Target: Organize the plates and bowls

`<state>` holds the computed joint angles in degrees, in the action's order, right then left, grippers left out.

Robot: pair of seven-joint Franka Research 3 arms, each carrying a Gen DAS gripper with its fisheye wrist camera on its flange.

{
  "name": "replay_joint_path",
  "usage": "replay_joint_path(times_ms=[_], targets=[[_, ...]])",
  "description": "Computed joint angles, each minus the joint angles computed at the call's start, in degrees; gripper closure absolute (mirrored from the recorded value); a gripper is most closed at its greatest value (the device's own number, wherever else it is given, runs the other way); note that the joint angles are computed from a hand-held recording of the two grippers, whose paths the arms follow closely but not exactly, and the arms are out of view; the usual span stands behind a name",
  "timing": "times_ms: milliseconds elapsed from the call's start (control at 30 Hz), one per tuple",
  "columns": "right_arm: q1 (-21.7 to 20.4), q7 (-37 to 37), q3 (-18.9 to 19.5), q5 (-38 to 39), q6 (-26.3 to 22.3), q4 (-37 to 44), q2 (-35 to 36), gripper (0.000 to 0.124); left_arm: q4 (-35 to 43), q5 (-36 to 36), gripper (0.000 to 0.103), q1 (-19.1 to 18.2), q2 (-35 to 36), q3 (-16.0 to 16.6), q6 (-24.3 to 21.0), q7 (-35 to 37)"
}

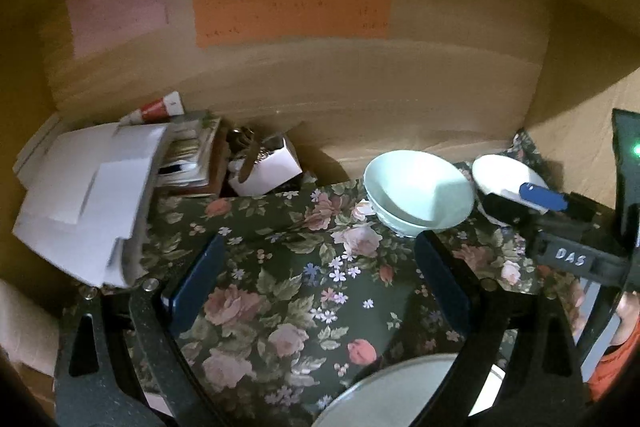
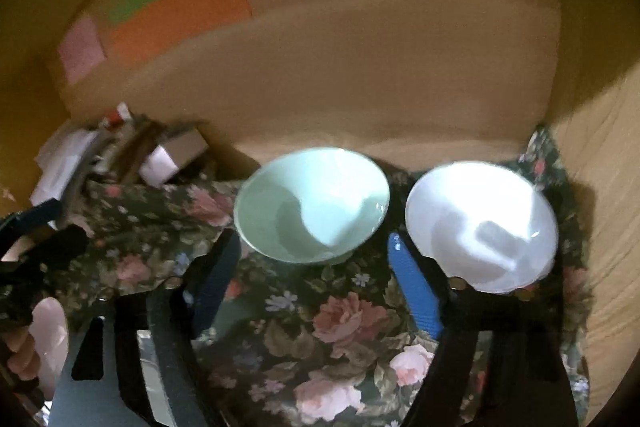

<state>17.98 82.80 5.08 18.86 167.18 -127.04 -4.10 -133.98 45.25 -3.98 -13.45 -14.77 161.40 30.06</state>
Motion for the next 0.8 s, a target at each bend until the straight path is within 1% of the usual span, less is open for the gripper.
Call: replay_joint_path(times_ms=[167,267,333,400,500,600,733,800], targets=[[-0.71,1.61,-0.64,0.33,-4.82,4.49,5.14,0.071,2.79,-2.93,0.007,-0.52,4.48,1.82,-0.68,4.24],[-1.02,3.55,-0.92,-1.11,-7.11,6.84,7.63,0.077,4.09,-6.22,0.007,-1.20,6.56,2.94,-1.38,7.56],[-1.13,4.40,-1.03,-1.64,-8.26,8.03,8.98,0.079,4.93,-7.72,0.007,-1.52,7.81,3.31,-1.99,8.99],[-1.15,4.94,-1.05,-1.96,-8.37,8.69,9.97,0.081,5.73,-8.06,0.007,-1.72,8.74,3.48,-3.01,9.93],[-0.75,7.06,-1.36,-4.15,-8.18,9.06,10.61,0.079,6.85,-7.07,0.007,-1.98,9.99,3.68,-4.20,10.95],[-0.51,8.53,-1.52,-6.10,-8.74,9.94,11.56,0.079,7.77,-4.98,0.007,-2.12,10.85,3.90,-5.17,9.99],[-1.12,7.29,-1.07,-4.29,-11.30,11.95,13.20,0.079,7.96,-6.70,0.007,-2.28,11.70,4.57,-4.52,11.12],[-1.49,6.34,-0.87,-2.71,-12.69,12.87,13.95,0.083,7.97,-7.82,0.007,-2.28,12.09,4.81,-3.95,11.77]])
